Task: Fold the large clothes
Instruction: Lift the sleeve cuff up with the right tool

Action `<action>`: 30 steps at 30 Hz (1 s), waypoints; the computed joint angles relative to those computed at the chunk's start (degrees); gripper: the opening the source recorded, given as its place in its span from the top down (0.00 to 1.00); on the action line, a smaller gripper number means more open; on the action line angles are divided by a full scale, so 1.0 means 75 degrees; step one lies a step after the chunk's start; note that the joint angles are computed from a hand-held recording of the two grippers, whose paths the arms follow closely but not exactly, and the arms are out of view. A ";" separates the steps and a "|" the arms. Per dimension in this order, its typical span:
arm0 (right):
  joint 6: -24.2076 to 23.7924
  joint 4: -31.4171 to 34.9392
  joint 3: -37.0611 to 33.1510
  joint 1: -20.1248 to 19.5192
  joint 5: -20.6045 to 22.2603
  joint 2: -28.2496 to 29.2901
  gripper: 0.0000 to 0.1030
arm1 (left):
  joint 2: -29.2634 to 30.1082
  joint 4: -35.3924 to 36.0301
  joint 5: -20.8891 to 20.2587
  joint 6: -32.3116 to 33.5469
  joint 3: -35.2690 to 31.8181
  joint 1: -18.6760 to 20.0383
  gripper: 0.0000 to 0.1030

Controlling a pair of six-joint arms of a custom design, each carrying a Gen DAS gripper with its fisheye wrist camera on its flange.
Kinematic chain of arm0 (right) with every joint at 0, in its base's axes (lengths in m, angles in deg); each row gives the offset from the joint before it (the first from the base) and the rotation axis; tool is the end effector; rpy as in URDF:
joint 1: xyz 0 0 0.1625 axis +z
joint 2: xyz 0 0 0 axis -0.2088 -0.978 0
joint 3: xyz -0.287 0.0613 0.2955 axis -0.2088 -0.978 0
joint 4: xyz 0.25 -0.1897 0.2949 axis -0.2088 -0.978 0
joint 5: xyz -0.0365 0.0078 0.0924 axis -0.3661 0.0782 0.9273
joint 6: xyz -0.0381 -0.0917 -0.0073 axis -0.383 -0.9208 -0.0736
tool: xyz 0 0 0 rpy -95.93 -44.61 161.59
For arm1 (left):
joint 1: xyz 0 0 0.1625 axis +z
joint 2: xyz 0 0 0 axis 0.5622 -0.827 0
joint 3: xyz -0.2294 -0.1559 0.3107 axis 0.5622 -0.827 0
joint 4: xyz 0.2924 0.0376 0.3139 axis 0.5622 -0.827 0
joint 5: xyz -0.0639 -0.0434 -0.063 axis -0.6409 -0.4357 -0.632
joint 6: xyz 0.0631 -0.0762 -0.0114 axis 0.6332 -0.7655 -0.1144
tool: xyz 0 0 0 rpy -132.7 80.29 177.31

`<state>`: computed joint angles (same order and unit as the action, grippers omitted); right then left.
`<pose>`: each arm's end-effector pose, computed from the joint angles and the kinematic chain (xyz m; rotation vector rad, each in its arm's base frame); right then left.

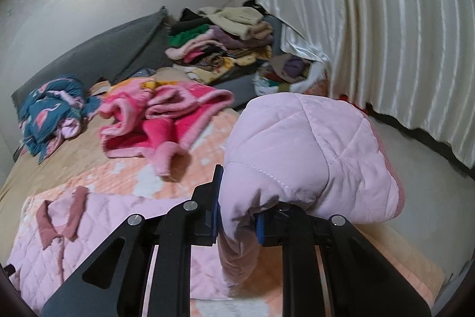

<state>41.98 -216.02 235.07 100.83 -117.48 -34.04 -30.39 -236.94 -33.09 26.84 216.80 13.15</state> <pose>0.0639 -0.3277 0.2839 -0.1887 -1.8789 1.4148 -0.1311 -0.4489 0.1843 0.3705 2.3802 -0.7653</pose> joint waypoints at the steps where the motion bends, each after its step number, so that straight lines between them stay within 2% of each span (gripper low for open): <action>1: -0.0087 -0.0030 -0.0092 0.0162 -0.0100 0.0111 0.84 | -0.0051 -0.0053 -0.0022 0.0040 0.0022 -0.0023 0.08; 10: -0.0313 0.0085 -0.0573 0.1287 -0.0553 0.0674 0.84 | -0.0443 -0.0143 -0.0153 0.0115 0.0085 0.0011 0.08; 21: -0.0486 0.0482 -0.1095 0.2205 -0.0871 0.1347 0.84 | -0.0727 -0.0210 -0.0335 0.0212 0.0133 0.0050 0.08; 30: -0.0353 0.0778 -0.1435 0.2712 -0.0722 0.1906 0.84 | -0.0995 -0.0216 -0.0486 0.0258 0.0114 0.0293 0.08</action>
<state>39.34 -210.18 224.31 121.17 -122.89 -19.74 -37.85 -238.56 -36.74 28.77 217.66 15.35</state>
